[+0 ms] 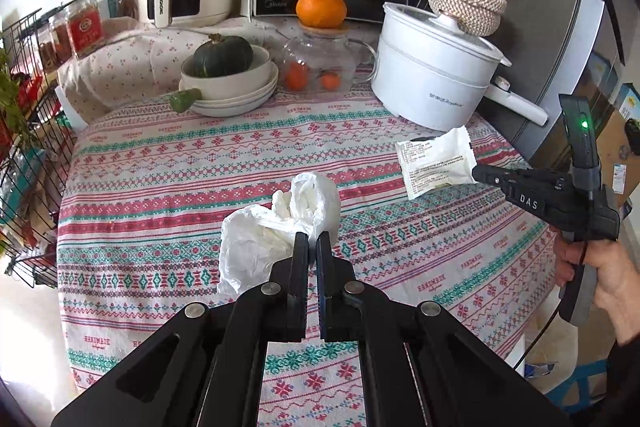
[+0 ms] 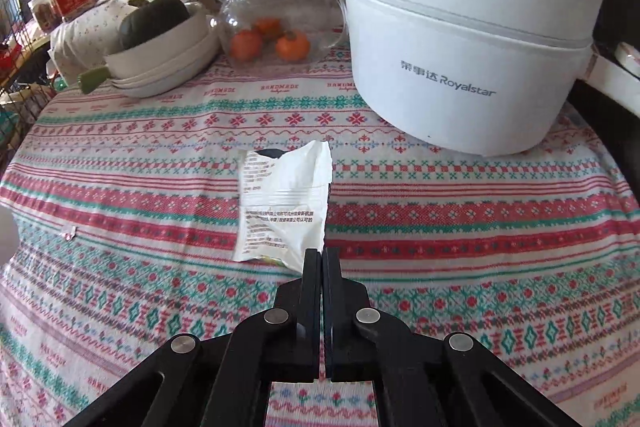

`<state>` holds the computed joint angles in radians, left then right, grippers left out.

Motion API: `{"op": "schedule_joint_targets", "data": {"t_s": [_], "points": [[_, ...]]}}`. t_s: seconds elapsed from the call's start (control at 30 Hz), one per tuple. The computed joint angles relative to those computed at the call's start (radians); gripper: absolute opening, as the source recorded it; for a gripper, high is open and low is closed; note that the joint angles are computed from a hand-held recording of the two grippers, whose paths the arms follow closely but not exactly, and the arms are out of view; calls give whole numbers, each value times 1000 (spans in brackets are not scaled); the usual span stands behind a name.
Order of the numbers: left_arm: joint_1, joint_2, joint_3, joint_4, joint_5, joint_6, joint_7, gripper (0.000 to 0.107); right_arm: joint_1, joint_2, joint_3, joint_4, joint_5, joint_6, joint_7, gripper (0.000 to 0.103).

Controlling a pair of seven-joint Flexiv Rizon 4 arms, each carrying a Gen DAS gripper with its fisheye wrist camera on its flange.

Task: Collect trash
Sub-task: 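Carry the tissue and wrapper over the white bin with both grippers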

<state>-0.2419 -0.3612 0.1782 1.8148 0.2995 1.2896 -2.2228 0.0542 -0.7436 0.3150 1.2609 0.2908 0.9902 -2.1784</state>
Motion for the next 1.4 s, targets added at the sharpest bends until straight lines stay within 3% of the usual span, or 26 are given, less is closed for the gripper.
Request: {"op": "schedule_joint_targets", "data": {"t_s": [0.53,0.87,1.07,1.4], "points": [[-122,44,-71,-31,69,17,-64,3,-155,344,-18,359,157,98,-175,0],[-166,-4,-136,-52,0,45,33,3,-186,493,-117,509,228,90,-200,0],[-172,-75,-218,-84,-132,59,205,3,-186,517,-208,586,156,69,-69,0],[-229,-198,-244,-195,-258,-1,380,3,-204,429,-279,578,-71,-14,178,0]]}}
